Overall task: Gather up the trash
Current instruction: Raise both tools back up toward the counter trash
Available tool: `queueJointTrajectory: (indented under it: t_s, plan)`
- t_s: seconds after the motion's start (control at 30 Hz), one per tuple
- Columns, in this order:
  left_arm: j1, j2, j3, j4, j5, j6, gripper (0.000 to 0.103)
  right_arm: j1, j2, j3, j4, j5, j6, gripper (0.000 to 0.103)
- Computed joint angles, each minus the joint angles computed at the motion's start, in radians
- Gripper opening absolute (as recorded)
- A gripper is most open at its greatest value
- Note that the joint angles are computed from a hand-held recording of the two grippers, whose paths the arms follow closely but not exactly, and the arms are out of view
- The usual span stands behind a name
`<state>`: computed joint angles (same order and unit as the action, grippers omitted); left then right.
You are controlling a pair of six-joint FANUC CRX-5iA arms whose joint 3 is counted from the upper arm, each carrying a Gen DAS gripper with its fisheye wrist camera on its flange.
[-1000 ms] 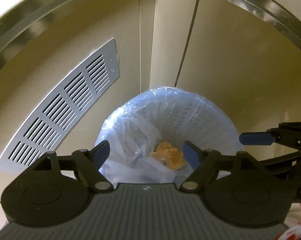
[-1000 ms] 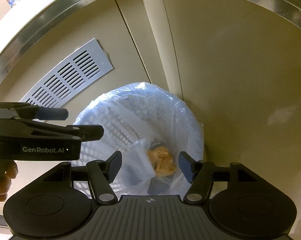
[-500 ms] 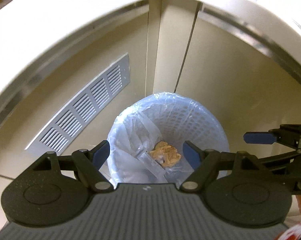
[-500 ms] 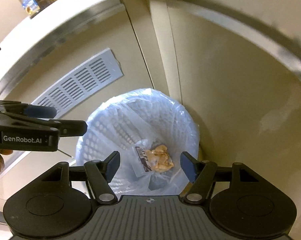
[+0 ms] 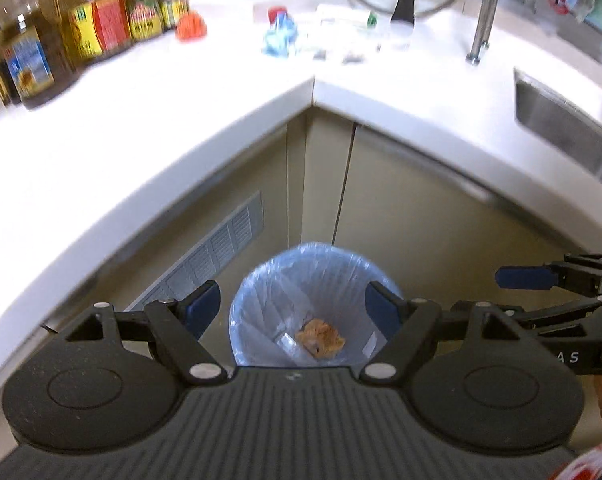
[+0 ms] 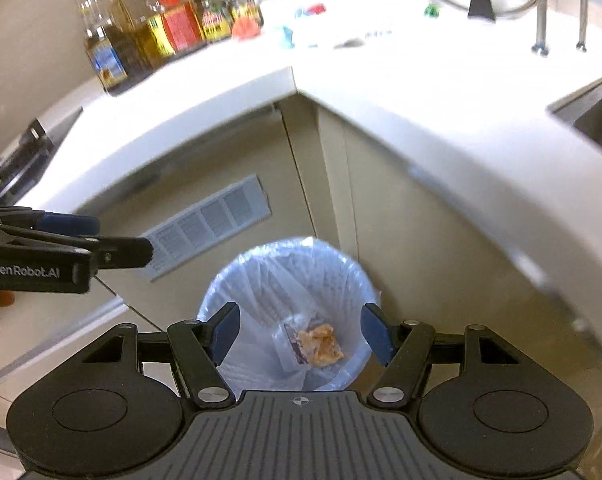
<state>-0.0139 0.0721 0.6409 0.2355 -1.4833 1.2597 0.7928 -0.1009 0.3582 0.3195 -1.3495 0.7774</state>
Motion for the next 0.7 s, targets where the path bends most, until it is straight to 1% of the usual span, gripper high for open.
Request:
queueJointTrajectory:
  t_s: [0.2, 0.33, 0.5, 0.6, 0.7]
  plan:
    - [-0.007, 0.016, 0.08, -0.002, 0.013, 0.01, 0.077, -0.004, 0.007, 0.053, 0.039, -0.006, -0.001, 0.067]
    - [-0.013, 0.056, 0.16, -0.003, 0.015, 0.019, 0.077, -0.018, 0.021, 0.084, 0.067, 0.013, 0.005, 0.067]
    - [-0.012, 0.132, 0.276, 0.013, 0.007, 0.015, 0.077, -0.052, 0.051, 0.126, 0.085, 0.041, 0.014, 0.067]
    - [-0.014, 0.197, 0.372, 0.015, -0.018, 0.02, 0.074, -0.072, 0.07, 0.146, 0.095, 0.067, 0.016, 0.067]
    - [-0.016, 0.276, 0.487, 0.021, -0.05, 0.031, 0.073, -0.099, 0.104, 0.188, 0.093, 0.08, 0.037, 0.067]
